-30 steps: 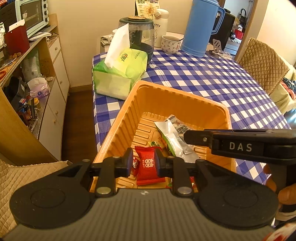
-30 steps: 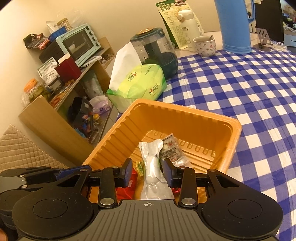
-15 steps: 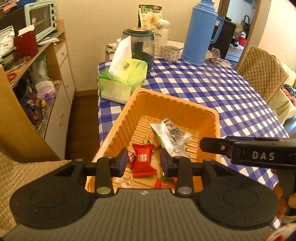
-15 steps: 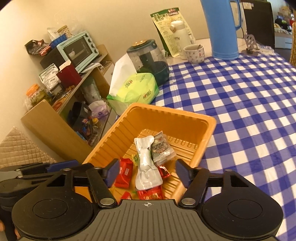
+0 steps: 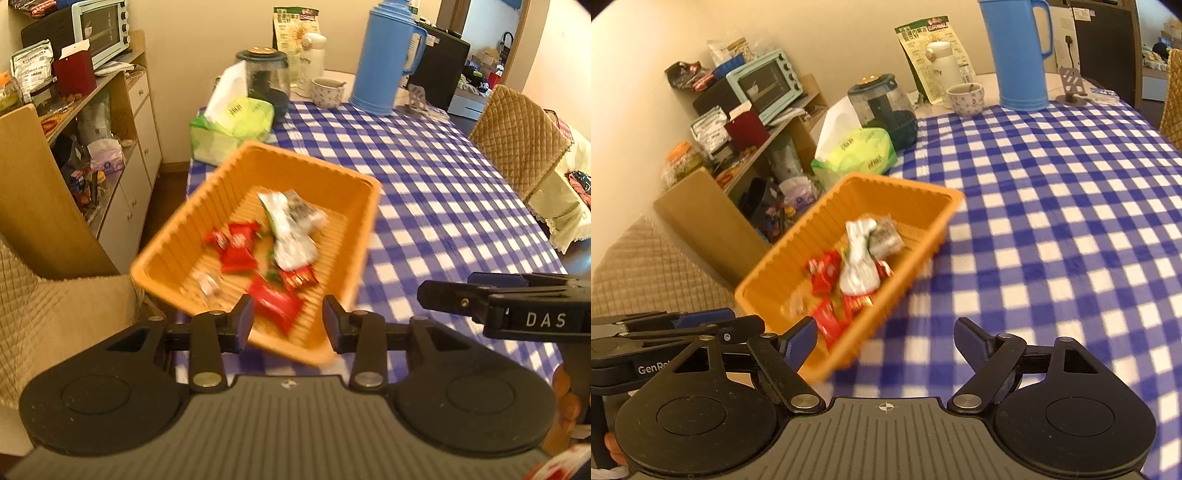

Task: Organize snacks

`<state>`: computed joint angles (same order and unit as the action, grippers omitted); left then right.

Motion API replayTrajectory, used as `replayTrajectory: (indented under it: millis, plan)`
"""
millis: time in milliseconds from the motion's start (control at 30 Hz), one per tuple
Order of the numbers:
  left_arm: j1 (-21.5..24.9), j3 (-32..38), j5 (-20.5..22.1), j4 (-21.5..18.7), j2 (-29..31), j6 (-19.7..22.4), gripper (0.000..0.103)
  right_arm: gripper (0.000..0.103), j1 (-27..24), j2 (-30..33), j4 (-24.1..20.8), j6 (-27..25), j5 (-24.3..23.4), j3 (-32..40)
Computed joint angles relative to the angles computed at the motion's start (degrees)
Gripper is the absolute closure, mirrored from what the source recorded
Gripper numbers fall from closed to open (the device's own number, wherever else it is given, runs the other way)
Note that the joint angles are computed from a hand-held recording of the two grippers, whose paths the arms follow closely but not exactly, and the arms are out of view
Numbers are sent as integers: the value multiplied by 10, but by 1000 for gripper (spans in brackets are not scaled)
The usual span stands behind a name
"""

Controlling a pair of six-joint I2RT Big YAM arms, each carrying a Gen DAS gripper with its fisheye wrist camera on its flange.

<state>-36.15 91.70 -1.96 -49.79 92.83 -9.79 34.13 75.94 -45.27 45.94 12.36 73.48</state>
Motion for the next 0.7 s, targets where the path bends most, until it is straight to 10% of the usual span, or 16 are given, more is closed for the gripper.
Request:
replayTrajectory:
  millis: [700]
  plan:
    - [-175, -74, -88, -22, -66, -142, 65, 21, 50, -233, -170, 41, 37, -133]
